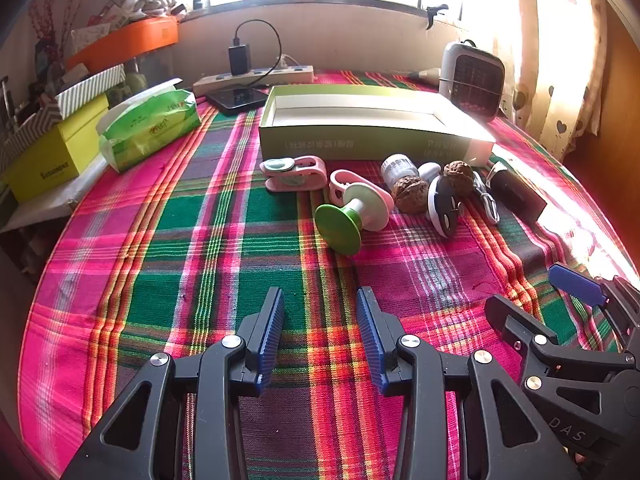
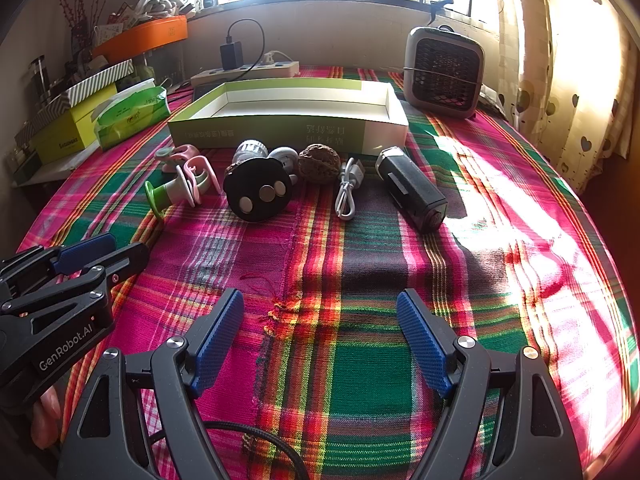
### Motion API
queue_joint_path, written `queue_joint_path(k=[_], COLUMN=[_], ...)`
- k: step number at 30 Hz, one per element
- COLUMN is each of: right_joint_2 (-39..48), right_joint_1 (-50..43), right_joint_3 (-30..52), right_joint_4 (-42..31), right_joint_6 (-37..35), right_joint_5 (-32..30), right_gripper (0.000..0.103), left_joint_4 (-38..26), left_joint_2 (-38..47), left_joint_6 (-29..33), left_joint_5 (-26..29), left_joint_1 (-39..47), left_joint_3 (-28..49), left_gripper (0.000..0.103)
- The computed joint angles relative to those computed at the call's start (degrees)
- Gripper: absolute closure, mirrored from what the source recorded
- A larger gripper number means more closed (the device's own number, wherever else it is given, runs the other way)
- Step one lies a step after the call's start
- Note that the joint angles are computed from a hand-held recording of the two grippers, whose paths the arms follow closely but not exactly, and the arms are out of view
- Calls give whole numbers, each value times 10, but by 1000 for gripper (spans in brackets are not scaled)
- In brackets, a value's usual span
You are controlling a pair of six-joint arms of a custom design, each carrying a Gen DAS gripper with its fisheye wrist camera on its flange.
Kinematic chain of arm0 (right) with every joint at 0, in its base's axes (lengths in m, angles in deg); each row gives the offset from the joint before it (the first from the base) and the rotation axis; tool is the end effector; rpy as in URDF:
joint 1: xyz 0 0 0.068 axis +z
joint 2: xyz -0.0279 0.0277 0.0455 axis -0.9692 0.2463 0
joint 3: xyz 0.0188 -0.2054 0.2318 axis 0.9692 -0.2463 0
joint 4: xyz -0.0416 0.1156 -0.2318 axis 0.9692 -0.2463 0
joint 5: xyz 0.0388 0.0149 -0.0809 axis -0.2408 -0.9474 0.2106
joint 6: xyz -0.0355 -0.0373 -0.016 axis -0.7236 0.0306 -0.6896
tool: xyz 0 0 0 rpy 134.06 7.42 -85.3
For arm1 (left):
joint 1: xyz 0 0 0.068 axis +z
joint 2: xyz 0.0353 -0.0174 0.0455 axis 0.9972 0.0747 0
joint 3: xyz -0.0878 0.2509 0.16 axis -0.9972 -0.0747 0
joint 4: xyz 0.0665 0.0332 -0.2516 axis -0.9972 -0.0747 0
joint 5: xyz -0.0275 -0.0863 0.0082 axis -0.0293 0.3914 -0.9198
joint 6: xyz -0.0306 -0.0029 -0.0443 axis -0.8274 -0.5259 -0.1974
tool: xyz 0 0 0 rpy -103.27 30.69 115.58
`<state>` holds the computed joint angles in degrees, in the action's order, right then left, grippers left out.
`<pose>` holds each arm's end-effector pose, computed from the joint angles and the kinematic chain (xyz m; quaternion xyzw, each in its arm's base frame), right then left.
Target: Organize objects
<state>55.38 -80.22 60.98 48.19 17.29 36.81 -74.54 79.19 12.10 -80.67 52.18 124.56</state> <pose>0.2962 -0.0181 0.1028 -0.0698 0.9300 0.0230 0.3601 0.3020 -0.1849 0.1141 0.0005 0.9325 -0.0100 0.3611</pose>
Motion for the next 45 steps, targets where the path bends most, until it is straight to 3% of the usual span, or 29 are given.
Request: queue_joint_path(k=[25,32,38,45], right_joint_2=[1,4,6,18], right_joint_1=[4,-1,3,12], right_joint_3=[9,25,45,87], right_joint_4=[-15,-40,-63,-89], right_joint_6=[-7,-26,-49,-36], right_joint_5=[-1,-16,-37,-53], right_gripper=[24,24,24,24], left_joint_4=[-11,-9,31,50], left_joint_2=[6,-8,-27,-38], left_joint_6=[3,30,56,65], left_joint_5=[0,44,86,118], left_joint_1=[-7,15,44,72], left_joint_3=[11,1,-24,-30], left_gripper=[67,67,67,67])
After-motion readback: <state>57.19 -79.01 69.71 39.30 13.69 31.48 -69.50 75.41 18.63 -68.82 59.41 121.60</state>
